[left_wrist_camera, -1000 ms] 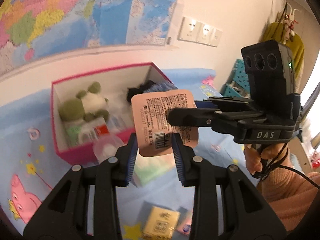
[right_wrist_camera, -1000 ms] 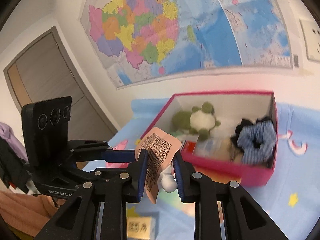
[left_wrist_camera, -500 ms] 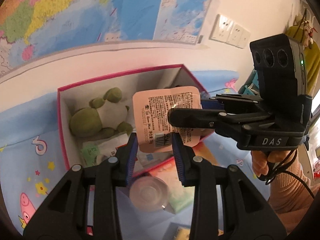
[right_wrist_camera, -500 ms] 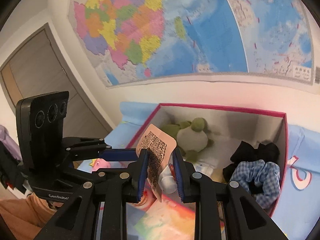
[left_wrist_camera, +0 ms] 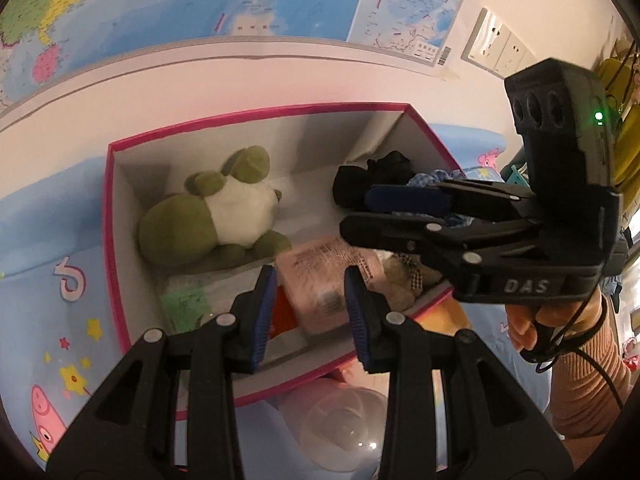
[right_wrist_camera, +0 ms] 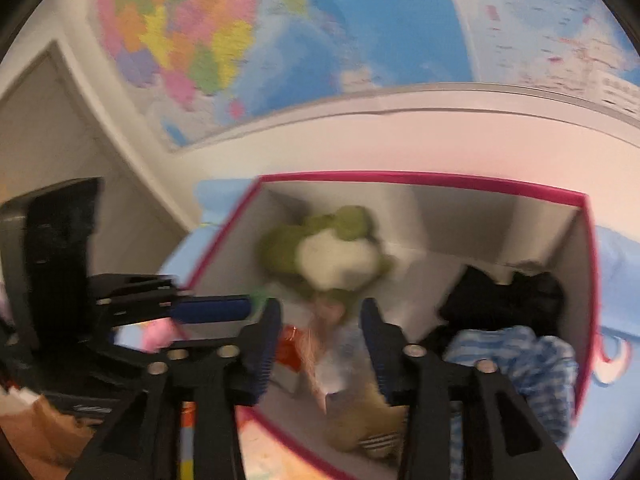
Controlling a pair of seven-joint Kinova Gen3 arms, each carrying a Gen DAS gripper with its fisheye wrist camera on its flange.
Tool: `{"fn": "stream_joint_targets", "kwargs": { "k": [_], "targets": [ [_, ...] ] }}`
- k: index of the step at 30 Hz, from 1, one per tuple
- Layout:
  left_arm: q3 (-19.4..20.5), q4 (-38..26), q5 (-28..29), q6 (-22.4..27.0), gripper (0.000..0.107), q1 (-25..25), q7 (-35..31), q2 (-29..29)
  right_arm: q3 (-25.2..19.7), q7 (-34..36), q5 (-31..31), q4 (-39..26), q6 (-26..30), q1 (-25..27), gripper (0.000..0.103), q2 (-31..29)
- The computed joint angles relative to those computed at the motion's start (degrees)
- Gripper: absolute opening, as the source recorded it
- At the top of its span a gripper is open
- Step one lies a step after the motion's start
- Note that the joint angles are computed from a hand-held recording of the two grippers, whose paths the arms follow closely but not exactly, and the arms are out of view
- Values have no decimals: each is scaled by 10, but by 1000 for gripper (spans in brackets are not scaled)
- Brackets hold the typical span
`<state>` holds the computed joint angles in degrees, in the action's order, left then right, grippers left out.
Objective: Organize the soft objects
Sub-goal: 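Lower the snack packet into the pink box and open the right gripper, then move the right gripper down to the yellow tissue pack on the sheet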
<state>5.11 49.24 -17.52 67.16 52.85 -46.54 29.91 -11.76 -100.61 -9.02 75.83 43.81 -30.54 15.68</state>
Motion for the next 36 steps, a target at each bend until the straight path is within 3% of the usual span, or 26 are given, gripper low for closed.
{"fn": "stream_joint_targets", "kwargs": {
  "k": [2, 8, 12, 19, 26, 30, 36],
  "targets": [
    [-6, 4, -11, 1, 36, 9, 9, -3, 16, -25, 25, 10, -6, -17, 50, -9],
    [-19, 55, -72, -24, 36, 47, 57, -42, 0, -17, 20, 55, -36, -3, 50, -51],
    [-14, 108, -135, -43, 36, 77, 107, -81, -13, 16, -11, 104, -65, 11, 50, -98],
    [32, 189, -205, -65, 41, 103, 180, -132, -19, 104, -100, 183, -86, 14, 55, -179],
    [73, 242, -225, -58, 41, 119, 250, -144, -14, 121, -147, 253, -98, -4, 57, -224],
    [88, 276, -221, -70, 41, 123, 292, -152, -23, 96, -141, 284, -99, -11, 57, -233],
    [104, 320, -209, -97, 41, 122, 349, -164, -17, 98, -183, 325, -103, -32, 57, -233]
  ]
}}
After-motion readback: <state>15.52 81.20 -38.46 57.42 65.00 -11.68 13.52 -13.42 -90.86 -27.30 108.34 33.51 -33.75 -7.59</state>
